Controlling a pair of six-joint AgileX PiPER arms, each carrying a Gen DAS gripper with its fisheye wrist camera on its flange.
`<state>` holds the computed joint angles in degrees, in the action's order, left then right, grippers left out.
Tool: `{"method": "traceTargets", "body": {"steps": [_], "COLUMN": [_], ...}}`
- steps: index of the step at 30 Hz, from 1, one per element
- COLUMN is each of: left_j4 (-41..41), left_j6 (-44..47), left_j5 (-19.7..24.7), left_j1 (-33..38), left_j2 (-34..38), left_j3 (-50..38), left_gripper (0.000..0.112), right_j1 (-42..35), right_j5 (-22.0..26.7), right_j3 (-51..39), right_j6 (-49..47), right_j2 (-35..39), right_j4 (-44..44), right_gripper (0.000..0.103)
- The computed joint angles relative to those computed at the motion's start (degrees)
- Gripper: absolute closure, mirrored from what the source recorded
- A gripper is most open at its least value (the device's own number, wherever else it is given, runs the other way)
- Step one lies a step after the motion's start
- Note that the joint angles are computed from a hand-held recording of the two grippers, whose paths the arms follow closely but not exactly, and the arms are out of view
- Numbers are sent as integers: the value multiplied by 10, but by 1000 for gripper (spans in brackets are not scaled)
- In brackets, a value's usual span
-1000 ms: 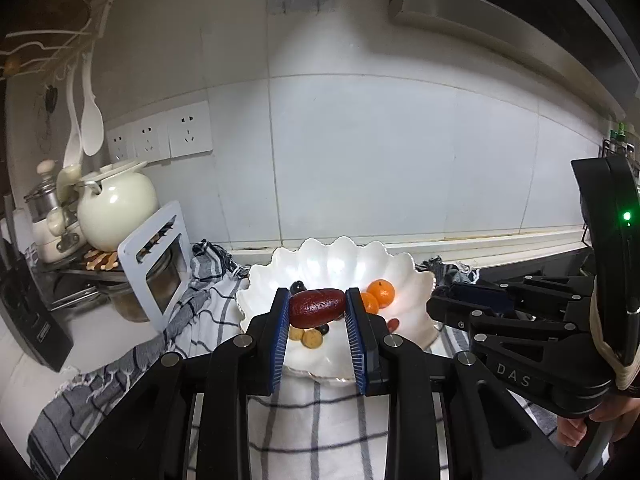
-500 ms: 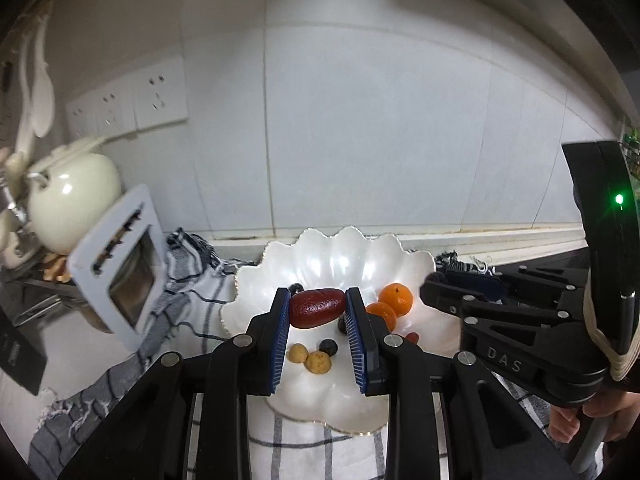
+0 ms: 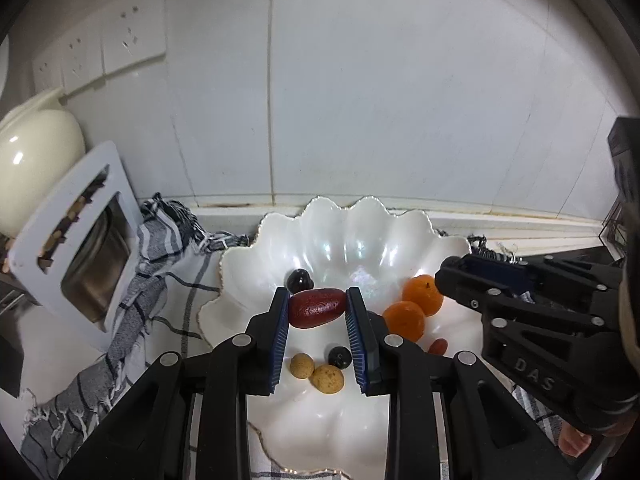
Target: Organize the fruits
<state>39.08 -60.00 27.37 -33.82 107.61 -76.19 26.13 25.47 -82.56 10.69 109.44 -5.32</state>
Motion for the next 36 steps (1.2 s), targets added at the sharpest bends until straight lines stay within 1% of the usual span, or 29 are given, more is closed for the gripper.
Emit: {"method": "traceTargets", "body": {"steps": [2, 3, 4, 5, 8, 10, 11, 12, 14, 16, 20, 22, 23, 25, 27, 30, 33, 34, 36], "left_j4": [-9, -16, -22, -25, -20, -16, -16, -14, -4, 27, 113, 154, 176, 210, 236, 265, 282, 285, 285], "left_j6": [10, 17, 22, 25, 25, 24, 24, 22, 10, -22, -108, -156, -181, -222, -256, -298, -335, -345, -365], "left_j5": [3, 2, 0, -2, -6, -6, -5, -1, 2, 12, 62, 88, 110, 147, 189, 258, 330, 347, 396], "left_j1": [2, 4, 6, 6, 6, 4, 4, 2, -2, -13, -51, -76, -95, -127, -164, -226, -294, -311, -356], "left_j2": [9, 12, 13, 12, 8, 4, 2, -2, -15, -31, -65, -87, -98, -118, -137, -159, -187, -196, -212], "left_j3": [-8, -10, -10, -9, -2, 3, 5, 7, 21, 36, 66, 86, 95, 111, 126, 141, 157, 163, 169], "left_gripper": [83, 78, 70, 68, 67, 61, 61, 60, 54, 46, 38, 32, 31, 27, 24, 19, 14, 12, 11], "right_j1": [0, 0, 0, -1, -2, -2, -1, 0, 2, 8, 19, 28, 32, 50, 70, 104, 144, 165, 202], "right_j5": [9, 13, 17, 18, 17, 10, 7, 7, 2, -7, -25, -34, -34, -30, -14, 18, 59, 81, 118], "right_j3": [-10, -13, -14, -13, -3, 13, 21, 26, 44, 69, 129, 171, 184, 227, 261, 309, 350, 363, 380], "right_j6": [-1, 2, 9, 17, 38, 54, 63, 72, 101, 139, 219, 283, 305, 392, 470, 563, 609, 627, 644], "right_j2": [6, 8, 9, 8, 1, -9, -15, -19, -33, -53, -102, -139, -153, -196, -235, -296, -360, -382, -416], "right_j4": [-2, -5, -10, -15, -30, -42, -50, -58, -83, -121, -193, -253, -274, -356, -427, -509, -545, -559, -571], "right_gripper": [78, 73, 70, 65, 64, 64, 64, 61, 54, 51, 43, 41, 40, 35, 28, 23, 20, 20, 19]}}
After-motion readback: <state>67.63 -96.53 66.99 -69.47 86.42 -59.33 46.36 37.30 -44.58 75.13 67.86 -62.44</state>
